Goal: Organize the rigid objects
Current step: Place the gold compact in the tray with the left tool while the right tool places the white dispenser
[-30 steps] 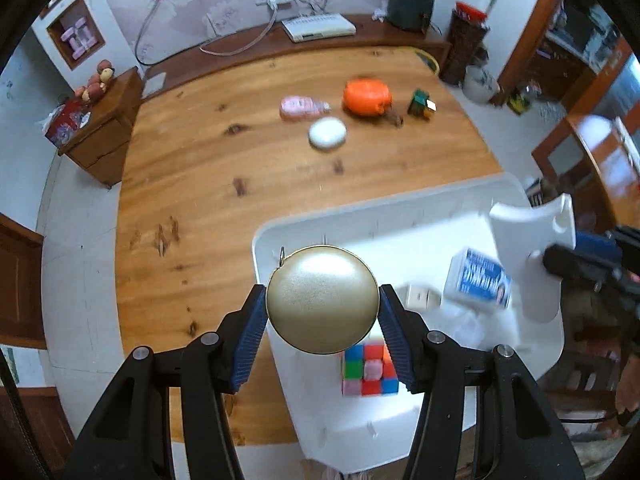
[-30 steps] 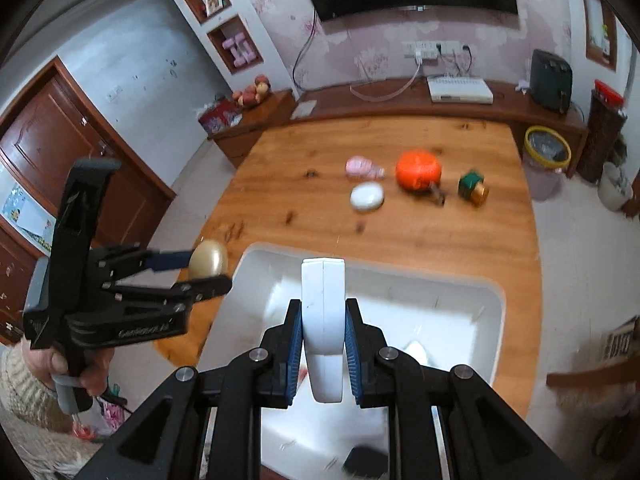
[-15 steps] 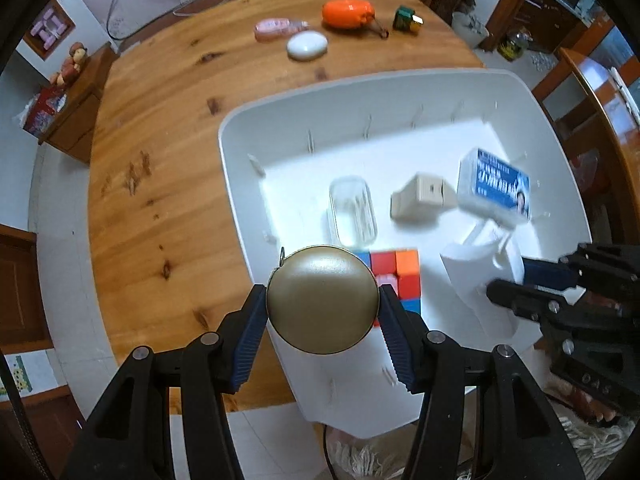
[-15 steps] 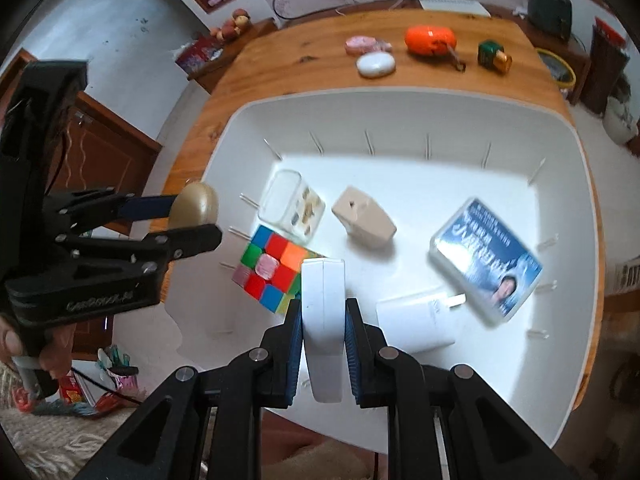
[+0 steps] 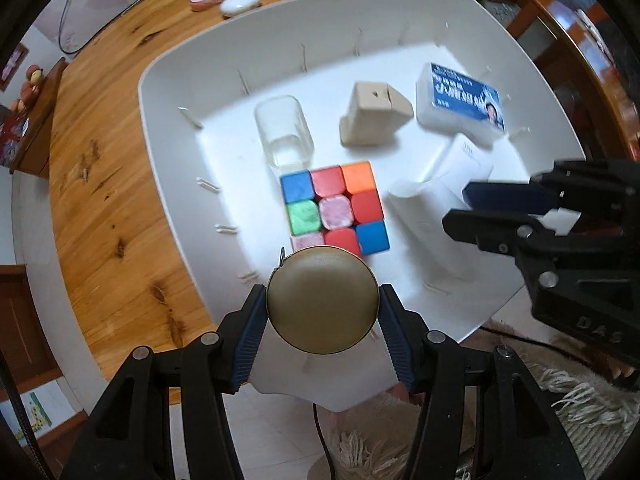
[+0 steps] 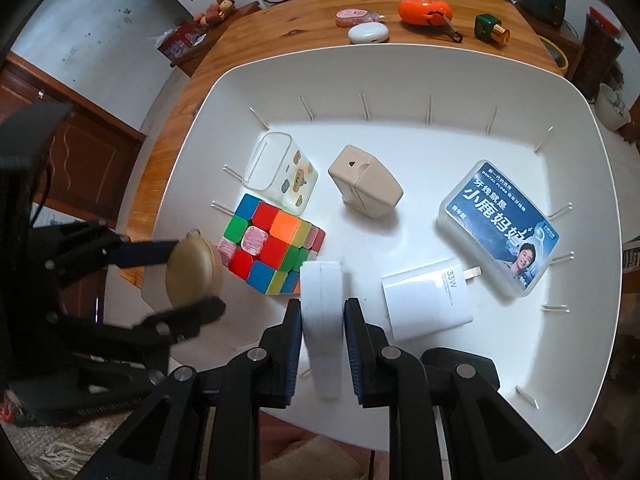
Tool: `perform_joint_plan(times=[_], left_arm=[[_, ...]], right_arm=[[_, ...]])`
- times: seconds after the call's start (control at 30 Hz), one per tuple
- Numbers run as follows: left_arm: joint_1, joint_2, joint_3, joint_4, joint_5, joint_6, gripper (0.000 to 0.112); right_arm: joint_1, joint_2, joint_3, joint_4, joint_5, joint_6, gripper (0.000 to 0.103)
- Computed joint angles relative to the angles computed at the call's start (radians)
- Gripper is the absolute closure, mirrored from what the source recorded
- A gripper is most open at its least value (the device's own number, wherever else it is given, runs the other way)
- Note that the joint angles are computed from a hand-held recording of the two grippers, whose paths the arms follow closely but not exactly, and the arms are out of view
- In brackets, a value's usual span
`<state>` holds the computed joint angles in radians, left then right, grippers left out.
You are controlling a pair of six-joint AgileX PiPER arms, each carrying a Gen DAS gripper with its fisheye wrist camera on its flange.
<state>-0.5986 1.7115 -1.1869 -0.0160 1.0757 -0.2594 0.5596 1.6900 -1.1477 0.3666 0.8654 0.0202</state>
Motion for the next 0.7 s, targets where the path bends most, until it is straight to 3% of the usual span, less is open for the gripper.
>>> perform_joint_plan(times=[0.13, 0.43, 0.7], left_arm=[[0.001, 0.008, 0.012, -0.003, 0.000, -0.009, 0.053], [0.000, 0.005, 0.030, -0.020, 0.002, 0.003, 0.051], [-0.022, 0.008, 0.002, -0.005, 0.020, -0.010, 0.039]], right_arm=[[0.007, -0.013, -0.001, -0.015, -0.006, 0.023, 0.061], [0.009, -0.046, 0.007, -0.045, 0.006, 0.039, 0.060], [0.014, -0.055, -0.005, -0.062, 0.017, 0.048, 0.060]])
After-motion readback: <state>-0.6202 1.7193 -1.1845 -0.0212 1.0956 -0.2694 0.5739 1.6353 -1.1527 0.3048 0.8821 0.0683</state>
